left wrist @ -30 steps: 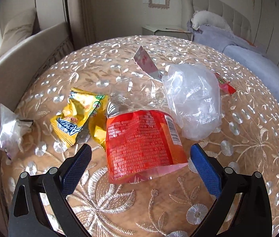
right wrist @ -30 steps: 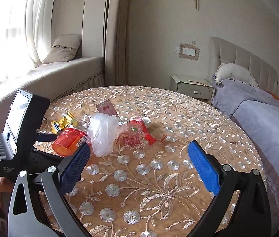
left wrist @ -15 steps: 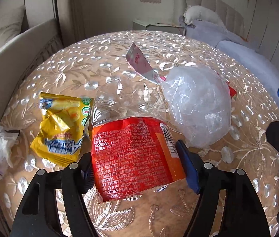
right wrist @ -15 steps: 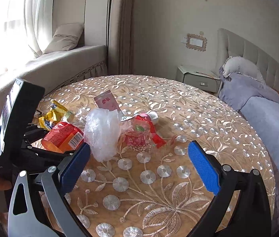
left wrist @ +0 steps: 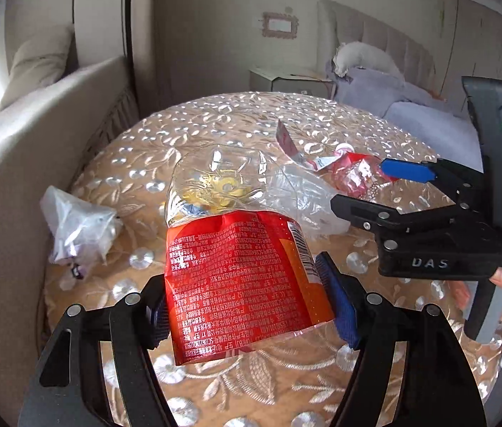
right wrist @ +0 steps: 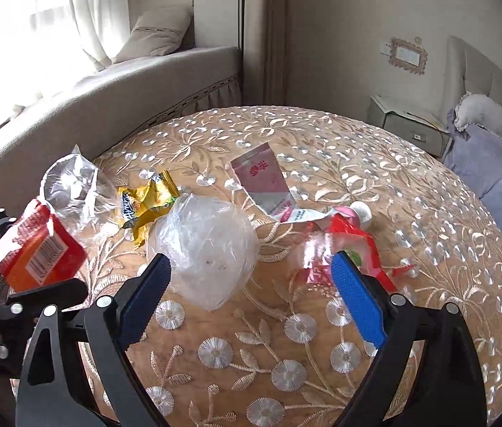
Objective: Collect trash
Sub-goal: 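Grasp the red snack bag with the left tool while the right tool grasps the clear plastic bag, then carry the red snack bag and clear bag to the bin and open both tools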
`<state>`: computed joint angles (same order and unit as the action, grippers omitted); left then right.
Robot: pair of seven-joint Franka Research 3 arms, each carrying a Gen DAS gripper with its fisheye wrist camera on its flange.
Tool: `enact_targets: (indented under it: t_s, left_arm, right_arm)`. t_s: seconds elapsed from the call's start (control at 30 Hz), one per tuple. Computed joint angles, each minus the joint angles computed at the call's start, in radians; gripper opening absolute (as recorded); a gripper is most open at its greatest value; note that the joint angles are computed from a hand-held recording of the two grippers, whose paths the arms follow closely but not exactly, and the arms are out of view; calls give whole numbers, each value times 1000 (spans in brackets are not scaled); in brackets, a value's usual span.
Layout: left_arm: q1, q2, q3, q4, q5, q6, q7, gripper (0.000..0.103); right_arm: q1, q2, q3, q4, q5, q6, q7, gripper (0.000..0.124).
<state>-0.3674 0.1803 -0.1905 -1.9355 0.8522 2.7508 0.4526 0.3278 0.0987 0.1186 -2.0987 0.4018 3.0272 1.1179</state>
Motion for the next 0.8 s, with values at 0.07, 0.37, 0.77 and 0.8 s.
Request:
enact_targets:
  t_s: [0.07, 0.37, 0.77, 0.8]
  left_arm:
    - [0, -34, 4, -34, 13, -15, -24, 70]
    - [33, -123, -26, -116, 99, -9, -130, 70]
    - [58, -174, -57, -153, 199, -6, -228, 70]
    - [58, -178, -60, -155, 205, -9, -233, 70]
  right_arm:
    - [6, 21, 7, 30, -8, -35, -13, 92]
    - [117, 110, -88, 101, -317, -72, 222, 68]
    - [38, -54, -2, -76, -170, 33, 137, 28]
    - [42, -77, -5, -100, -187, 51, 147, 27]
